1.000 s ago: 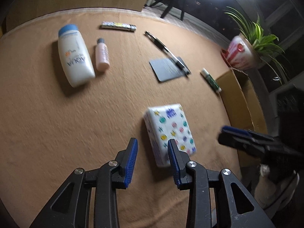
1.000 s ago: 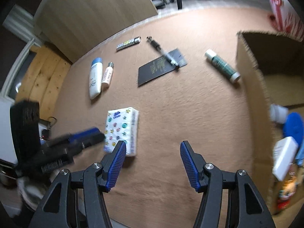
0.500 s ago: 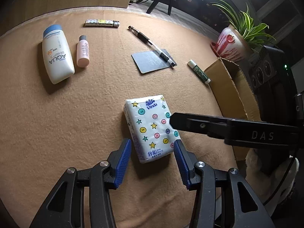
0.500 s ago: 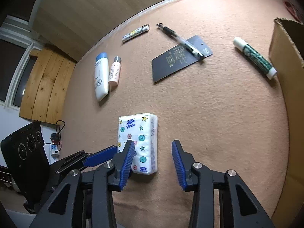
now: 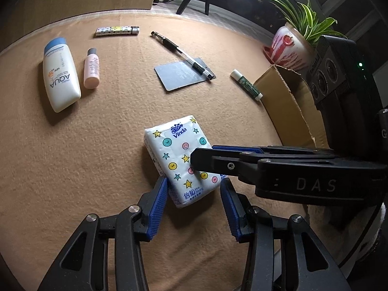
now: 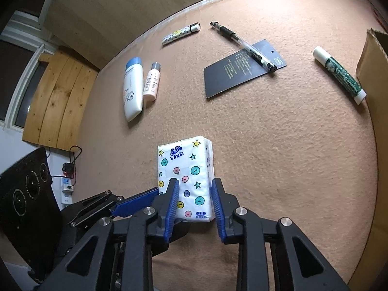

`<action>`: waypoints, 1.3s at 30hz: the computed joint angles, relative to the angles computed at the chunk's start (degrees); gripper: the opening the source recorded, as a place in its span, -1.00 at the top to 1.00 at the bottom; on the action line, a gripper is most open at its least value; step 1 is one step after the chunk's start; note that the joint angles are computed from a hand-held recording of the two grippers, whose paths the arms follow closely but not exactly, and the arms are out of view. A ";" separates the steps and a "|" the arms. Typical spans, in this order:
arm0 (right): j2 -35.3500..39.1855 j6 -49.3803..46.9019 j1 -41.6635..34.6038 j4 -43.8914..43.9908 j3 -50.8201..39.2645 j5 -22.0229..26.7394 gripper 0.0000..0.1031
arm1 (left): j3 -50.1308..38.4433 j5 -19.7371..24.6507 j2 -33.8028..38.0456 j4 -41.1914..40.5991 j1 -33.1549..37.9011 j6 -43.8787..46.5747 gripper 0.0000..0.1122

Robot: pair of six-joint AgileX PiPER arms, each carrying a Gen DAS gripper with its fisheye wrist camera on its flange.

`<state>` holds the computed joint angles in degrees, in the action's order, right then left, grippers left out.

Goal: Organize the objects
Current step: 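Grasp the tissue pack with the right gripper while the left gripper holds it, then carry the tissue pack with the right gripper into the box and release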

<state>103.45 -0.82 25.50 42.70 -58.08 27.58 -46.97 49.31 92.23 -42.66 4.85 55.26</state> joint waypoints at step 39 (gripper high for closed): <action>-36.81 16.27 -26.33 -26.54 17.65 7.81 0.52 | -24.04 -3.13 5.35 1.68 -39.64 -21.08 0.16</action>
